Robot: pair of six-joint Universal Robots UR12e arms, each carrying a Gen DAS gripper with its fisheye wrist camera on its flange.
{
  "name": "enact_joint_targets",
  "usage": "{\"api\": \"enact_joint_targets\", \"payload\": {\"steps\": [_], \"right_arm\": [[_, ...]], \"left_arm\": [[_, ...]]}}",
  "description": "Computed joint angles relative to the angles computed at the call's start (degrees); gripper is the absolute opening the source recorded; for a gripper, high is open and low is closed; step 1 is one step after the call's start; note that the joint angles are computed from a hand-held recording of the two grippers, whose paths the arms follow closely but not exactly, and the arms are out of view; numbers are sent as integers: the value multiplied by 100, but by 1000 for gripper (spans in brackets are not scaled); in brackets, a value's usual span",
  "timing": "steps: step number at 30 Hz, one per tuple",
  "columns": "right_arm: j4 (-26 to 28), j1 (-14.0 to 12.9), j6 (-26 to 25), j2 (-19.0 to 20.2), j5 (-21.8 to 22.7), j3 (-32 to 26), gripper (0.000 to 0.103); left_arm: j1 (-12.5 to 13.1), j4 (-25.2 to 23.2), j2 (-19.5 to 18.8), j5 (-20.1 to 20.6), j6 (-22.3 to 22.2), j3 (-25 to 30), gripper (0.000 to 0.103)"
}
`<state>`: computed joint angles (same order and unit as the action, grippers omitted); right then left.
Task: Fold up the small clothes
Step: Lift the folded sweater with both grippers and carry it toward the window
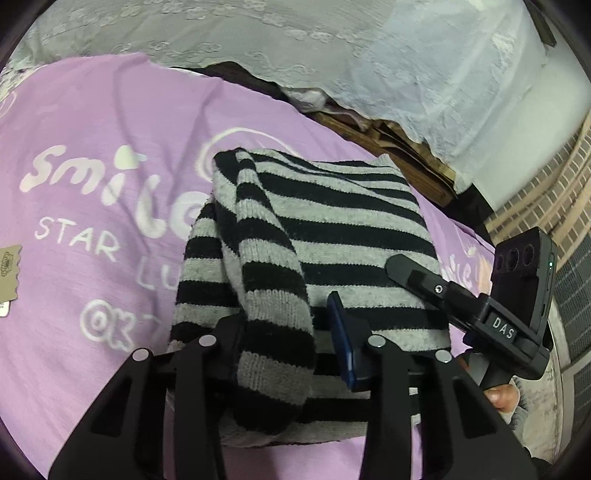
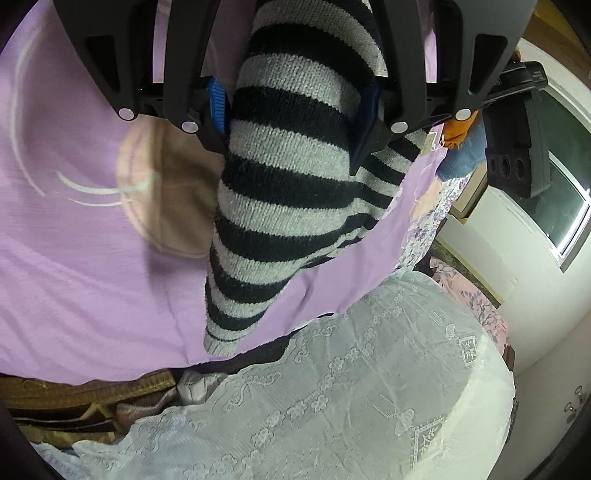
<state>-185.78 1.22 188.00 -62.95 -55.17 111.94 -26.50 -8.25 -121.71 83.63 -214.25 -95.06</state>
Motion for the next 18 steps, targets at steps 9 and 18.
{"api": "enact_joint_targets", "payload": {"steps": [9, 18], "right_arm": [[70, -380, -301, -476, -129, 548, 54], [-233, -910, -453, -968, -351, 1094, 54]], "left_arm": [[-237, -388, -211, -300, 236, 376, 36], [-554, -654, -575, -497, 505, 1075, 34]]}}
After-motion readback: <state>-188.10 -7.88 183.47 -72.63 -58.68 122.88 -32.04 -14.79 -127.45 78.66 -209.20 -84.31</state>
